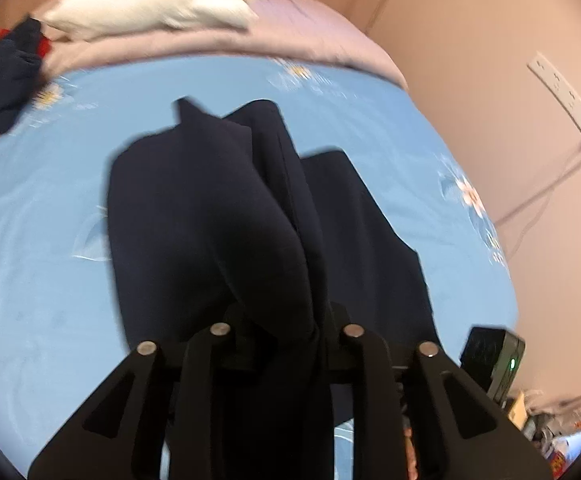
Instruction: Fold large clothes
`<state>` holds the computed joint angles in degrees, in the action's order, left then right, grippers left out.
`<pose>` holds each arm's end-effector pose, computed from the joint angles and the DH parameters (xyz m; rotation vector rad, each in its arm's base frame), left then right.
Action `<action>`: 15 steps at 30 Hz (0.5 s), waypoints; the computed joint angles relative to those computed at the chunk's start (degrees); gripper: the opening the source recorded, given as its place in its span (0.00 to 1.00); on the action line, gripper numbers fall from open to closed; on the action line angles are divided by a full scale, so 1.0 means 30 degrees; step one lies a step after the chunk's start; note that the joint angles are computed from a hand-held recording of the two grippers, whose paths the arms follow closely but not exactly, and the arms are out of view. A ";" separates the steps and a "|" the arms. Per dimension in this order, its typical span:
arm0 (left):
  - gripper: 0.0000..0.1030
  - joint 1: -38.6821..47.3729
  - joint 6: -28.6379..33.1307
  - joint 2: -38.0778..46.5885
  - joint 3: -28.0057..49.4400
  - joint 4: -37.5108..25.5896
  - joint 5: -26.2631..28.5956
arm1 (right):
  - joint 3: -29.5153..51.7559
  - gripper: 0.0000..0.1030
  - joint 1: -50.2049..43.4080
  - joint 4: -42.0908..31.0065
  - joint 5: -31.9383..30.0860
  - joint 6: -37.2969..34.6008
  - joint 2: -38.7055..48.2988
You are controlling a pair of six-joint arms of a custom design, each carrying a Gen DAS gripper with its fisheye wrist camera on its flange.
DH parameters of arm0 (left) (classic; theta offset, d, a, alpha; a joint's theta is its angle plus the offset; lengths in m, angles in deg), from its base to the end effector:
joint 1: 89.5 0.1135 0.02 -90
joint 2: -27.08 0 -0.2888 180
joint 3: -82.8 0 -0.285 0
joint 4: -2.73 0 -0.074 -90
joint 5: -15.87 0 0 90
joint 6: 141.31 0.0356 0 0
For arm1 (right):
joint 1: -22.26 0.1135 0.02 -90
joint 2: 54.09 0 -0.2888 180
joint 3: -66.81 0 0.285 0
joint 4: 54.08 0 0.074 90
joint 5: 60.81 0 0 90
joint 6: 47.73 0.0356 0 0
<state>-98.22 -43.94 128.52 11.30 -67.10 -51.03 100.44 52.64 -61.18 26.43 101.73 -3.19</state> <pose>0.4021 -0.0758 0.3367 0.4955 2.5781 -0.5433 0.1801 0.1076 0.2078 0.5089 2.0956 1.0186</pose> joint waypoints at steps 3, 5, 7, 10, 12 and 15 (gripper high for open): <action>0.38 -0.0292 -0.0279 0.1207 0.0853 -0.1326 0.1928 | -0.0846 0.45 -0.2122 0.3065 -0.2442 0.1596 0.0708; 0.41 -0.0250 -0.0121 0.1659 0.1281 -0.1989 0.3070 | -0.1611 0.46 -0.2678 0.4557 -0.3171 0.2705 0.0693; 0.48 0.0107 0.0745 0.2100 0.1842 -0.3274 0.5348 | -0.2441 0.48 -0.3505 0.7005 -0.4184 0.4220 0.1283; 0.54 0.0791 0.1637 0.1568 0.1811 -0.3859 0.7238 | -0.3962 0.52 -0.4521 1.0689 -0.5545 0.6284 0.1935; 0.56 0.1677 0.2230 0.0969 0.1539 -0.3986 0.8286 | -0.4483 0.55 -0.4778 1.3344 -0.6036 0.7294 0.3242; 0.62 0.2929 0.2175 -0.0512 0.0145 -0.2265 0.7411 | -0.5114 0.63 -0.4799 1.6003 -0.6354 0.8107 0.4302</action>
